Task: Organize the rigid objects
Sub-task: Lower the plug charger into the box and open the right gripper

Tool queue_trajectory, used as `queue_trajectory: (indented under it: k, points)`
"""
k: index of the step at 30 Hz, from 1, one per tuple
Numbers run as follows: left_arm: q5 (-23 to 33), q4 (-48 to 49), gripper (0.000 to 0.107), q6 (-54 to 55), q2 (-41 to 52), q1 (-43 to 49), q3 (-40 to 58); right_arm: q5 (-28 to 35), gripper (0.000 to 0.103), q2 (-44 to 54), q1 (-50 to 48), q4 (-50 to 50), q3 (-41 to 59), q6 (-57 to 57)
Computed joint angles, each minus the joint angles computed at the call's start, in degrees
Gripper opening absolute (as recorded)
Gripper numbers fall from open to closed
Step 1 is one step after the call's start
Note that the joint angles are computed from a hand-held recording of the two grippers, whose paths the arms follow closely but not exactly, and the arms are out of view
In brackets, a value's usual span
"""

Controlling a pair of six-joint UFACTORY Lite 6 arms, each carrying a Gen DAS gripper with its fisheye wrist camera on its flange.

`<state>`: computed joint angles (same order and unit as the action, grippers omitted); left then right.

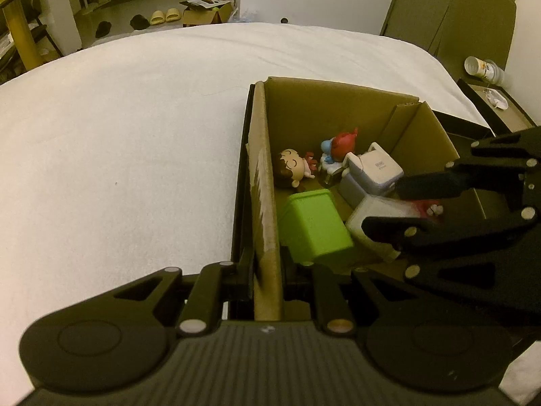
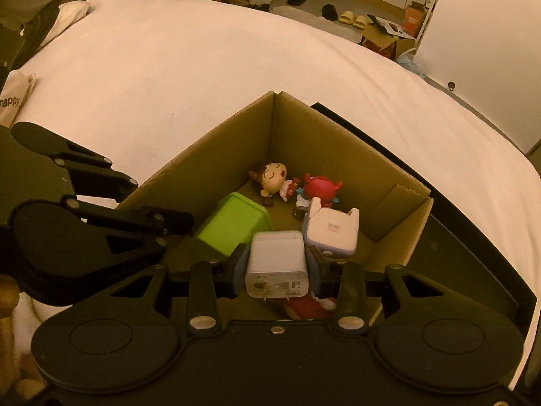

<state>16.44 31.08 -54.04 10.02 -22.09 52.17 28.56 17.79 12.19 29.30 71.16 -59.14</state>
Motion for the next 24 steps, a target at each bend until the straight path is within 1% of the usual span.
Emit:
queue_trajectory:
  k: [5, 10, 14, 17, 20, 24]
  points:
    - [0.1, -0.8, 0.013, 0.7, 0.1, 0.1, 0.2, 0.3, 0.039, -1.2, -0.8, 2.4, 0.0, -1.2]
    - [0.0, -2.1, 0.013, 2.1, 0.1, 0.4, 0.3, 2.9, 0.041, -2.6, -4.3, 7.0, 0.9, -1.9]
    - [-0.1, -4.7, 0.014, 4.8, 0.2, 0.9, 0.5, 3.9, 0.044, -4.6, -6.5, 9.9, -1.0, -2.8]
    - [0.2, -7.3, 0.014, 8.1, 0.2, 1.4, 0.9, 3.8, 0.049, -5.8, -7.6, 11.4, -2.8, -2.6]
    - [1.3, -10.6, 0.014, 11.6, 0.3, 1.6, 1.8, 4.7, 0.05, -7.5, -9.0, 12.8, -4.7, -2.8]
    - [3.7, -12.0, 0.014, 14.4, -0.3, 1.5, 3.8, 5.9, 0.055, -9.9, -10.8, 14.7, -6.9, -3.1]
